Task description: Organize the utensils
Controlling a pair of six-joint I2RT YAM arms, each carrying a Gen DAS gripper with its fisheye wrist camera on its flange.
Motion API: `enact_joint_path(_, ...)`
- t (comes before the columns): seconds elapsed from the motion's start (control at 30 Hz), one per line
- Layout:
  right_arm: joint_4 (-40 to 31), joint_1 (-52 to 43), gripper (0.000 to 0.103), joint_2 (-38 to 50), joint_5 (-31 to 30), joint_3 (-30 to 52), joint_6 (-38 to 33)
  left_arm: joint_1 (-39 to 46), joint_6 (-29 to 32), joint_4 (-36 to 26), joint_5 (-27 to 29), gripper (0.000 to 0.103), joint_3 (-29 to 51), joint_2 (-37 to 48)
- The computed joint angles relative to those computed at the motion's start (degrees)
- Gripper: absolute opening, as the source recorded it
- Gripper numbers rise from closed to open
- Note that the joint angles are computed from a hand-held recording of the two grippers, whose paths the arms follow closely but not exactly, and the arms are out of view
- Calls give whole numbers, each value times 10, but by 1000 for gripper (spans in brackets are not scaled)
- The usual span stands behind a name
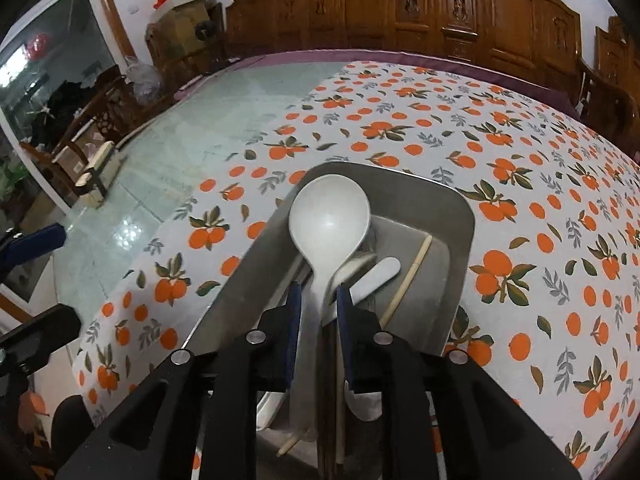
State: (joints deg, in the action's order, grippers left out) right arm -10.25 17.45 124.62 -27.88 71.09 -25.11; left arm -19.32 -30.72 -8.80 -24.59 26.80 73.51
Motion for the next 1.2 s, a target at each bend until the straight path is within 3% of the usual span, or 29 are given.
enact_joint_path(0.13,18,-13,37,-31,-10,-32,-14,-7,-3,-2,-5,94,3,6)
enact_joint_path(0.23,36,-29,41,-63,-15,-65,-19,-17,-10,-1,-11,94,3,9)
enact_joint_path(0.7,48,-177,99,-255,-72,-202,-48,-122,-72,-65,-54,95,73,50)
enact_joint_path(1.2,-22,-377,100,-370,-159,-254,-119,-271,-222,-178,-142,95,195,101)
